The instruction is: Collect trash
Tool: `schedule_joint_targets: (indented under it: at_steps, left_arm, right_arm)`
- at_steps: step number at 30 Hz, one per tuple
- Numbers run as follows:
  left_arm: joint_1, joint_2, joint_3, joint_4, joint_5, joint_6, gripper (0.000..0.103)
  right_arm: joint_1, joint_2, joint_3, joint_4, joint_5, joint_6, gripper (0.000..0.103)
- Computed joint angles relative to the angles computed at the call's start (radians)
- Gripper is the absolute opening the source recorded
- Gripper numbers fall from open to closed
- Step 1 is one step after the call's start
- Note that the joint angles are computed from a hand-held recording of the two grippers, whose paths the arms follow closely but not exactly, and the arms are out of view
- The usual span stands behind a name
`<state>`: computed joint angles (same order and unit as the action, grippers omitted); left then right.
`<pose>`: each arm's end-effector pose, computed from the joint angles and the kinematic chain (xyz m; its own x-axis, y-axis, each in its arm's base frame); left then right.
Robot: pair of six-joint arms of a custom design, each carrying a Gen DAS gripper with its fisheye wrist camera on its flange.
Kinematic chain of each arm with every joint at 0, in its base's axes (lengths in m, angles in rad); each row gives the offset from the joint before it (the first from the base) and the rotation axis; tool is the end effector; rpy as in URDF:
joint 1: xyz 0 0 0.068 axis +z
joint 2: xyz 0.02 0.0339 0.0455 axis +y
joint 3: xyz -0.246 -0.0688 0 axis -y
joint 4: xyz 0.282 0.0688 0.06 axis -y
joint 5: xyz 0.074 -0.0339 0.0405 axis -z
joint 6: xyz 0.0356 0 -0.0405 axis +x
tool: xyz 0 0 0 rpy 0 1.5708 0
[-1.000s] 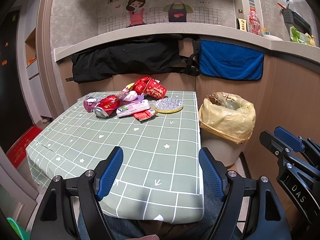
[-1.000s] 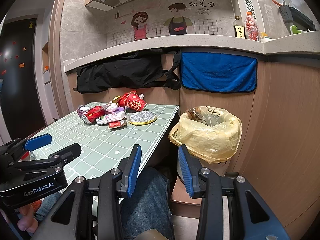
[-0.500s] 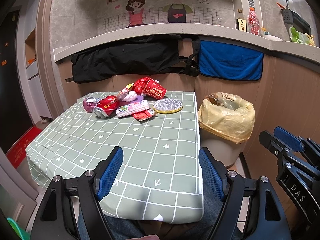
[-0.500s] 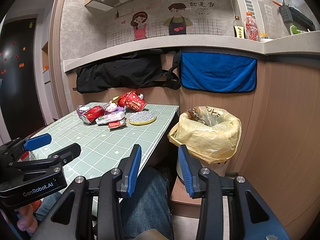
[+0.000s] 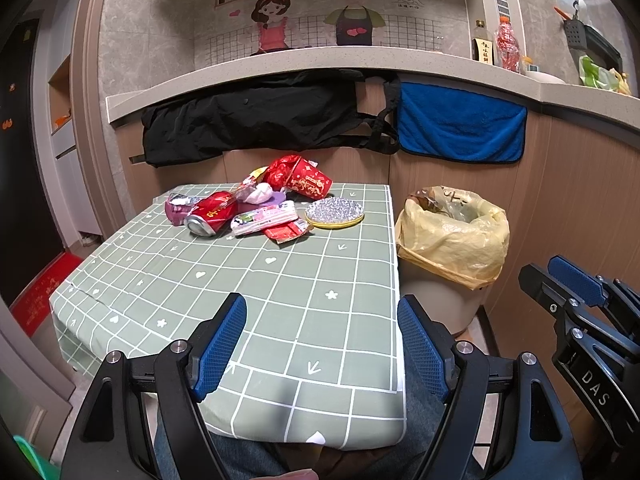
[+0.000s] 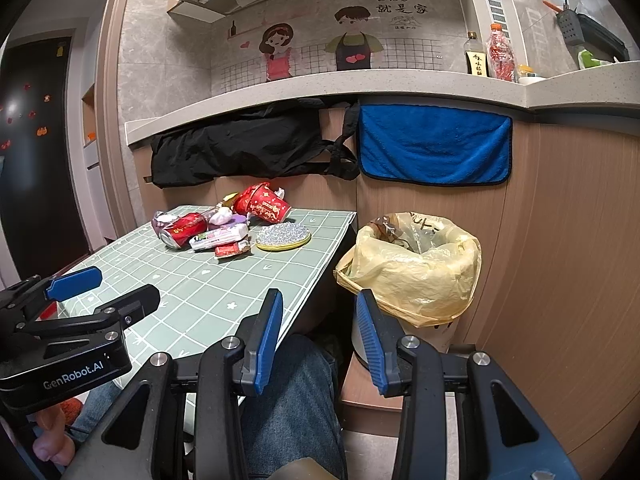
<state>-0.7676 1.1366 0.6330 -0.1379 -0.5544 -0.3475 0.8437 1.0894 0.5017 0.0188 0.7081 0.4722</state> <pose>0.2116 -0.1782 0.1907 -0.5026 0.0826 -0.8606 0.1231 0.9921 0.0233 0.1896 0.1782 0.1707 -0.4114 0.0574 -0.9097 -0.0182 0.9973 0.0712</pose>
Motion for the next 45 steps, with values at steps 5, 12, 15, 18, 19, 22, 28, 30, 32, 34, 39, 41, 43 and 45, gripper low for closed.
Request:
schedule_joint_targets:
  at_steps: [5,12,15,18,19,22,28,30,32,34,39,41,43,45]
  left_arm:
    - [0.016,0.014,0.02,-0.001,0.016,0.0,0.078]
    - [0.189,0.075,0.098,0.046,0.117,0.06,0.078]
    - [0.298,0.125,0.142,0.091,0.187,0.1,0.078]
    - [0.406,0.22,0.224,0.118,0.249,0.149,0.078]
    - [0.443,0.249,0.249,0.127,0.289,0.155,0.078]
    - [0.565,0.366,0.354,0.128,0.448,0.168,0.078]
    - [0.738,0.619,0.619,0.057,0.645,0.171,0.078]
    - [0.775,0.694,0.697,0.033,0.641,0.153,0.078]
    - [0.801,0.743,0.729,0.074,0.597,0.139,0.078]
    - [0.826,0.793,0.778,0.064,0.587,0.139,0.078]
    - [0.893,0.937,0.959,-0.044,0.657,0.119,0.077]
    - [0.917,0.997,1.034,-0.071,0.72,0.106,0.071]
    - [0.933,1.073,1.143,-0.128,0.77,0.105,0.067]
    - [0.936,1.144,1.244,-0.175,0.786,0.097,0.067]
  right_arm:
    - [-0.001,0.007,0.001,0.007,-0.001,-0.007,0.037]
    - [-0.109,0.057,0.07,0.068,-0.105,-0.159,0.037]
    - [-0.189,0.157,0.166,0.13,-0.18,-0.274,0.037]
    - [-0.249,0.283,0.286,0.181,-0.245,-0.359,0.037]
    - [-0.277,0.334,0.338,0.192,-0.289,-0.379,0.037]
    - [-0.328,0.47,0.484,0.184,-0.386,-0.409,0.037]
    - [-0.385,0.775,0.871,0.042,-0.539,-0.401,0.037]
    - [-0.379,0.855,0.963,0.019,-0.528,-0.4,0.037]
    - [-0.371,0.924,1.042,0.002,-0.531,-0.397,0.037]
    - [-0.363,0.986,1.114,-0.022,-0.536,-0.401,0.037]
    - [-0.355,1.094,1.239,-0.094,-0.543,-0.406,0.037]
    - [-0.356,1.121,1.272,-0.12,-0.546,-0.398,0.037]
    - [-0.356,1.141,1.296,-0.138,-0.543,-0.395,0.037]
    - [-0.354,1.156,1.314,-0.149,-0.536,-0.397,0.037]
